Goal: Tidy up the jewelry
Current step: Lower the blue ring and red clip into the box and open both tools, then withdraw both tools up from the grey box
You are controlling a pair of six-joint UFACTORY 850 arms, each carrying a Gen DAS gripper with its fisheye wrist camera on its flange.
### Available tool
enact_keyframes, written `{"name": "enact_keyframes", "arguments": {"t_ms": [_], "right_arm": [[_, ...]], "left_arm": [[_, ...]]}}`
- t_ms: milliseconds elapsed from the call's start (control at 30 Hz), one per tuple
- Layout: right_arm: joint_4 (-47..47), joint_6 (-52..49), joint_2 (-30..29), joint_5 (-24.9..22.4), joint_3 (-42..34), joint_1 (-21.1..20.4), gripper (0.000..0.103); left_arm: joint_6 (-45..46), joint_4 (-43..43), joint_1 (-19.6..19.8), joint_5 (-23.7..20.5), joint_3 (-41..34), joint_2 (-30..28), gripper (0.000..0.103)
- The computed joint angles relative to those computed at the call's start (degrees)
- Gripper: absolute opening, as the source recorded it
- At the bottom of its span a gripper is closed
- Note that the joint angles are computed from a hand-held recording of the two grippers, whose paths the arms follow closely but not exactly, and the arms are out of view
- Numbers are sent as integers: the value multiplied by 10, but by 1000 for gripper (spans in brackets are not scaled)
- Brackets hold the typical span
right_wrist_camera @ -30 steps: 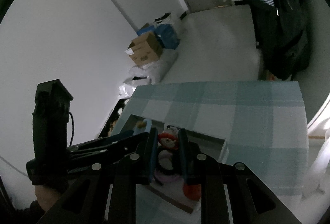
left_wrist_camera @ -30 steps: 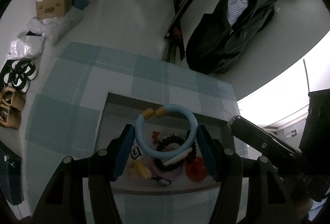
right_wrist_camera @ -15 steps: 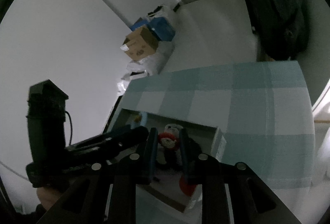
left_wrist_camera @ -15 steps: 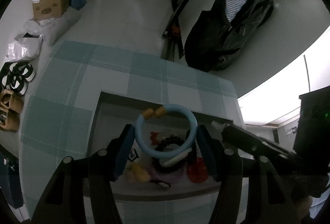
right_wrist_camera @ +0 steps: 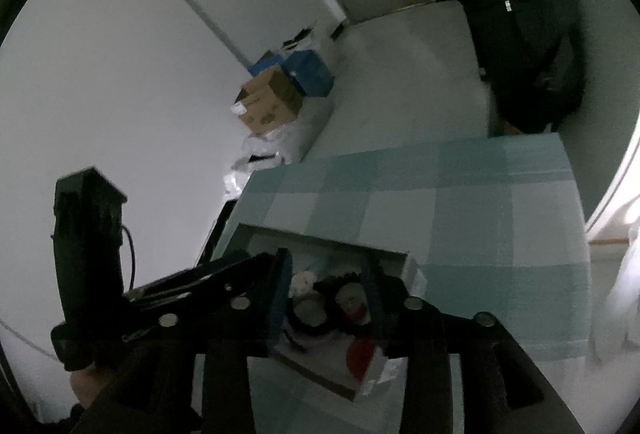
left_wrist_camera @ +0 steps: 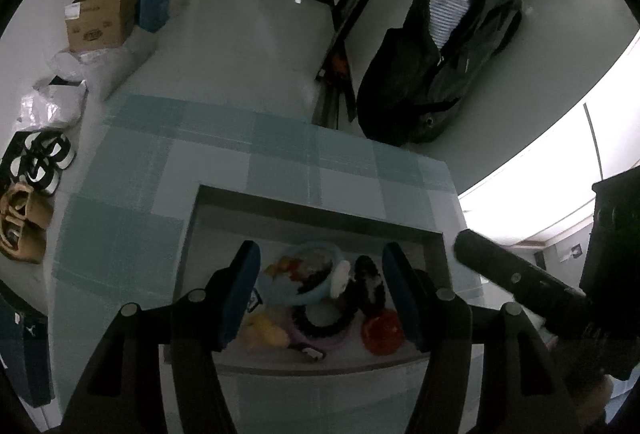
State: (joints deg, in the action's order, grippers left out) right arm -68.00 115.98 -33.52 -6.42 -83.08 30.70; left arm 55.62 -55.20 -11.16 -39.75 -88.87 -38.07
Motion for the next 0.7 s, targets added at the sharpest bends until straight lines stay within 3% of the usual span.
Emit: {"name": "enact_keyframes", "arguments": {"t_ms": [167,300,467,700], "right_arm": [[-93,87,9,-22,9,6,48],[-129,102,12,-41,11,15,59],[-255,219,20,-63,25,23,70],[-385,334,26,-90,39,37,86]], "left_arm": [[19,-16,1,20,15,14,59],[55,-36,-1,50,36,30,59],[90,-51,-4,90,60,51,59],[192,-134,-1,141,108,88,61]]}}
